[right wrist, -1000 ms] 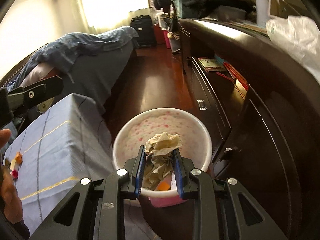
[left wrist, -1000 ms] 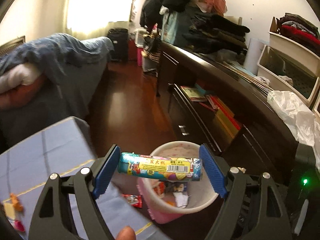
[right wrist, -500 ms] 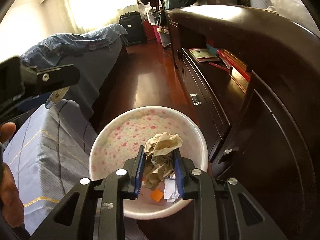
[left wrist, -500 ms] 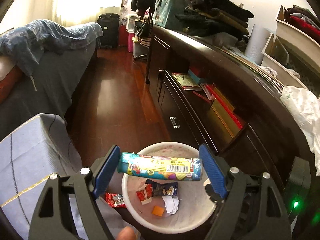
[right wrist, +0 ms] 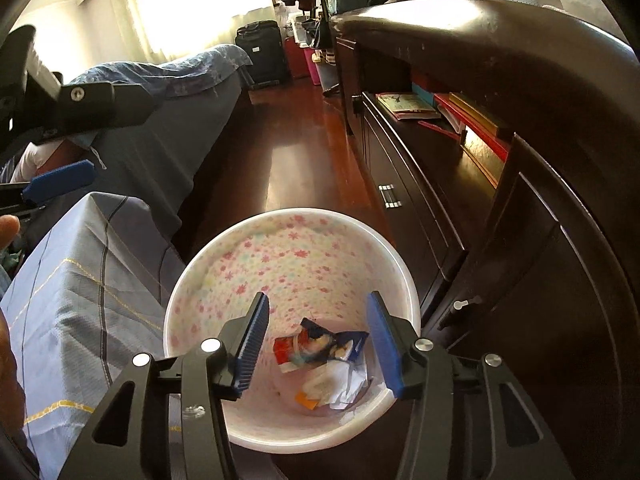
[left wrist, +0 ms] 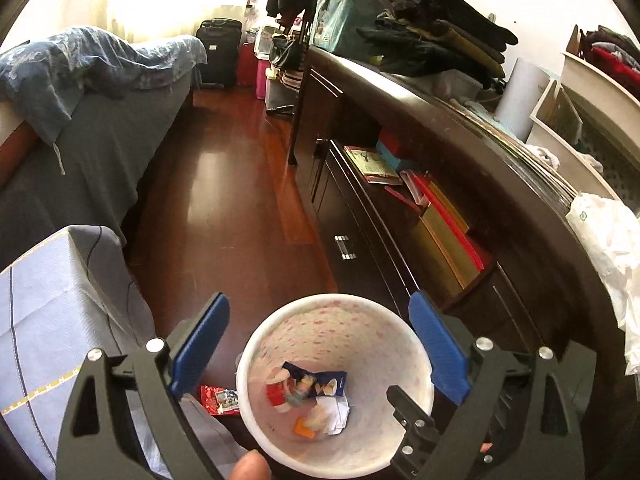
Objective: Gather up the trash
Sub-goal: 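Carry the candy stick and brown paper to the wastebasket and release both, then move both open tools back over the table toward the remaining items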
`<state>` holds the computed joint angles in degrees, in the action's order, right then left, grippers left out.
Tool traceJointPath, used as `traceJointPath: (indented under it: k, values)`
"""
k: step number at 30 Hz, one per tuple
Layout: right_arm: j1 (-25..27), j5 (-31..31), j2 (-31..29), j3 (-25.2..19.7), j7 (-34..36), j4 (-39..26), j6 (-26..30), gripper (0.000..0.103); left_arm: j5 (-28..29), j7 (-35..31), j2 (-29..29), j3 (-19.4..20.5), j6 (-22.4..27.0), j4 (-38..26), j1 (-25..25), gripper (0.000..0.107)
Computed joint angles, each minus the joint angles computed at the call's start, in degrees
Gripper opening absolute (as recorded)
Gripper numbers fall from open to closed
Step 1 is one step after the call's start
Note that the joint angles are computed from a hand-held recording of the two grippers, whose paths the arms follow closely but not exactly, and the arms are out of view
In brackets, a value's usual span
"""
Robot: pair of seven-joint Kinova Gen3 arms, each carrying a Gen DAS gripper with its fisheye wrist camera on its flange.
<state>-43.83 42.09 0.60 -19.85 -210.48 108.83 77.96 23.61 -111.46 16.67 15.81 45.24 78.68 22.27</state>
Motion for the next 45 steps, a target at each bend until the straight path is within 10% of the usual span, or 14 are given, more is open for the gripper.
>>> traceJointPath:
  k: [21, 29, 45]
  values:
    - [-13.47, 6.69, 5.77, -2.53, 5.20, -19.16, 18.49, 0.073, 5.11, -8.69, -20.48, -11.94, 3.29, 12.67, -13.67, 0.097]
    - [-17.50, 9.36, 7.68, -0.74, 5.05, -22.34, 16.37, 0.074, 3.07, -9.93, -25.55, -18.69, 4.93, 16.36, -19.88, 0.098]
    - [-22.98, 9.06, 18.97, 6.71, 26.53, -38.45, 4.39, 0.074, 2.93, -14.89, -23.34, -27.21, 6.29, 20.30, -32.28, 0.098]
